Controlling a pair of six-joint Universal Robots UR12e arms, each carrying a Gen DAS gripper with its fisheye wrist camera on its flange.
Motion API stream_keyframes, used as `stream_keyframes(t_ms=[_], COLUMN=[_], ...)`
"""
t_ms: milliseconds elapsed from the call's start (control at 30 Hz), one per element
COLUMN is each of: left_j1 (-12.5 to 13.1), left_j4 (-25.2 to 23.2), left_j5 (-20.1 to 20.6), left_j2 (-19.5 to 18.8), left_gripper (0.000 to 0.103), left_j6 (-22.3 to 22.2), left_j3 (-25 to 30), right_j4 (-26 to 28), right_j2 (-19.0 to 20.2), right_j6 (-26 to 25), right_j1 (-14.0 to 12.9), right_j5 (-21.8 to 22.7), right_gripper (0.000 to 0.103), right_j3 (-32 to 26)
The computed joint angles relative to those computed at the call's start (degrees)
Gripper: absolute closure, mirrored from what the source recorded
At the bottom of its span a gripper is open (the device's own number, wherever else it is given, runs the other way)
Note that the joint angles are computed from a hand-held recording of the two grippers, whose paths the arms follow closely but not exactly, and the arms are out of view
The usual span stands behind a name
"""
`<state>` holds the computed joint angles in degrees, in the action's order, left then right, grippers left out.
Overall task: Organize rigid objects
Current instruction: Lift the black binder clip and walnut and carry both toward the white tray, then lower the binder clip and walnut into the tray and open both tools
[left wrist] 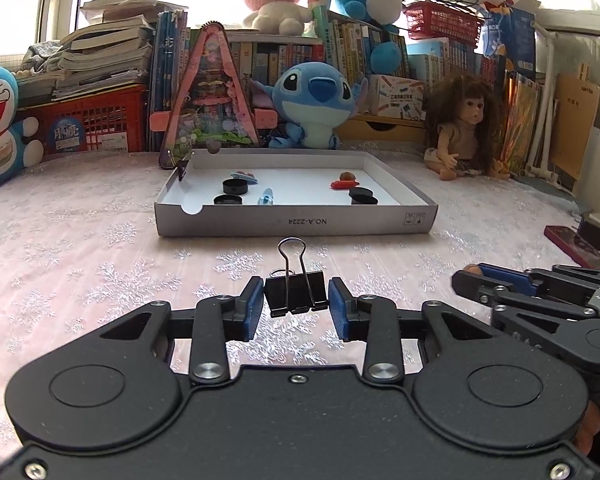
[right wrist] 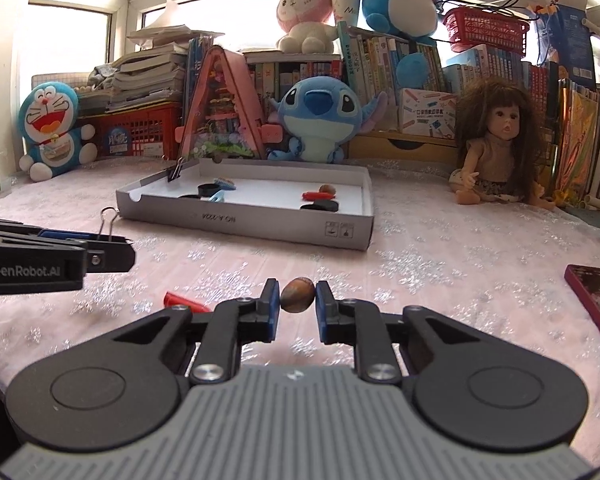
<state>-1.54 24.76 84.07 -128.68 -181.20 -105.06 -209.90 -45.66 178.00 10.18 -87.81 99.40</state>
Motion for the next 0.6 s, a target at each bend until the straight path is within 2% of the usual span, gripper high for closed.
stream_keyframes(t_ms=[300, 600], left_j1=[0.8, 1.3], left_j4=[-1.5, -2.0], left_j5=[0.2, -0.6], left_j2=[0.7, 0.6], left_gripper=[0.07, 0.07], left_j6=[-0.8, -0.3], left_j3=[1.7, 4.0], right_j4=[0.8, 0.8], right_j2=[-0.7, -0.9], right_j6=[2.1, 1.5], right_j1=[-0.9, -1.3], right_j5=[-0.4, -0.7], right_gripper=[0.08, 0.08], right_j3=[-0.5, -1.9])
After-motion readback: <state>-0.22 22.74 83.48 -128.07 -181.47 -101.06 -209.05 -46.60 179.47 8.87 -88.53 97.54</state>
